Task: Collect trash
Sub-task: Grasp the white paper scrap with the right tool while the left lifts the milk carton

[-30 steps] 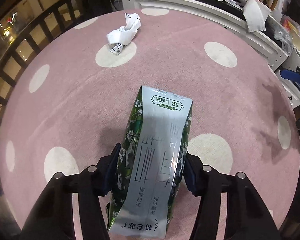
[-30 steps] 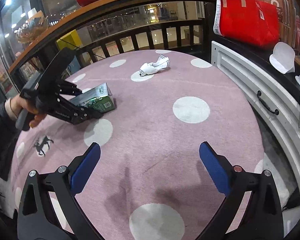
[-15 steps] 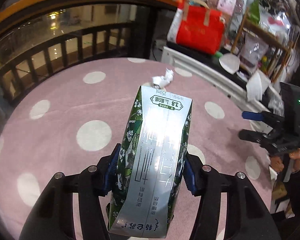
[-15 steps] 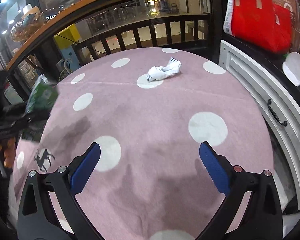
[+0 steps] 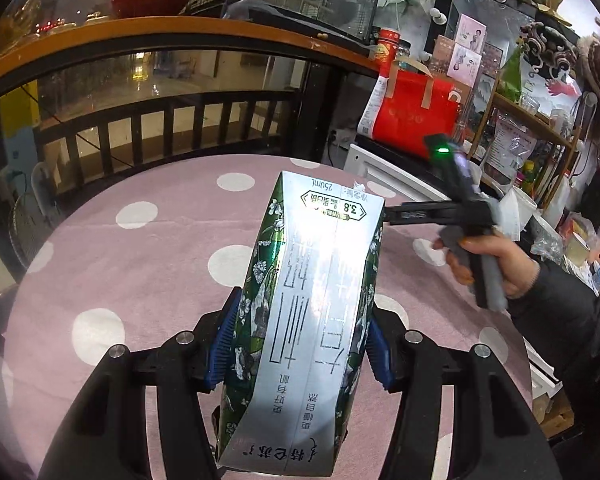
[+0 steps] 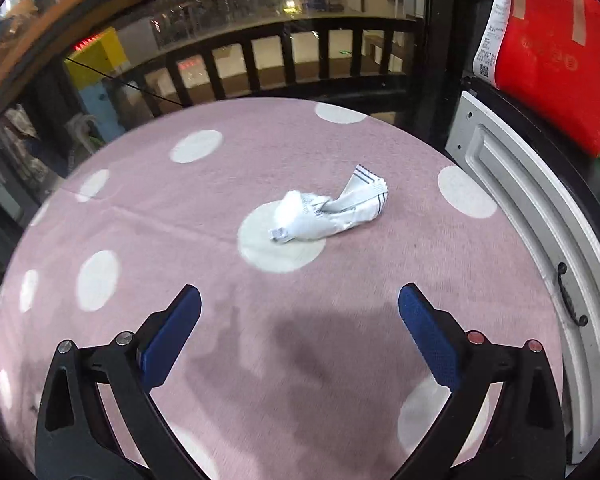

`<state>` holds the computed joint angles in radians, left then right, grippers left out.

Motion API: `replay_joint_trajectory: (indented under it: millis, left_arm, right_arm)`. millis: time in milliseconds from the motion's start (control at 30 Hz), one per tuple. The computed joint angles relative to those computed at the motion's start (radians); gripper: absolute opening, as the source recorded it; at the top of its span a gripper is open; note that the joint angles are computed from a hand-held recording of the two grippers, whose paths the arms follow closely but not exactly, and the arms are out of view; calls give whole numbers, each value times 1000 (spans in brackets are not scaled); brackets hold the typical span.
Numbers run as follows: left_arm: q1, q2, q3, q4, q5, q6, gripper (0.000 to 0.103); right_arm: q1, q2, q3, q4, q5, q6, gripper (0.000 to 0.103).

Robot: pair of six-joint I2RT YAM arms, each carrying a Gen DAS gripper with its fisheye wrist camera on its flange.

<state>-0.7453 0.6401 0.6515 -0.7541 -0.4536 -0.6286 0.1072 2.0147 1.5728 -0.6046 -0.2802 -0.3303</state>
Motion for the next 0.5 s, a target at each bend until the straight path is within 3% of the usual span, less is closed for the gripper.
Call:
replay_joint_trajectory:
  millis: [233,300,367,400,467,500]
  left_arm:
    - [-35,-26,-25,13,-46,5,54]
    - [-31,-18,-36,26,-45,13,54]
    - [-13,-13,-48,41,-25,30,55]
    - [-17,-14,-54,41,-28,26,55]
    - [-23,-15,-64,47,-33,21,55]
    - [-23,-18,-67,47,-30,19,55]
  right_arm:
    - [54,241,326,-107,113,219,97]
    - [58,263,354,-103,126,249,97]
    - [60,292,397,-131,133,272,84]
    - [59,309,421,-151,120,277,69]
    - [63,289,383,-119,113,255,58]
    - [66,274,359,-101,121,236,45]
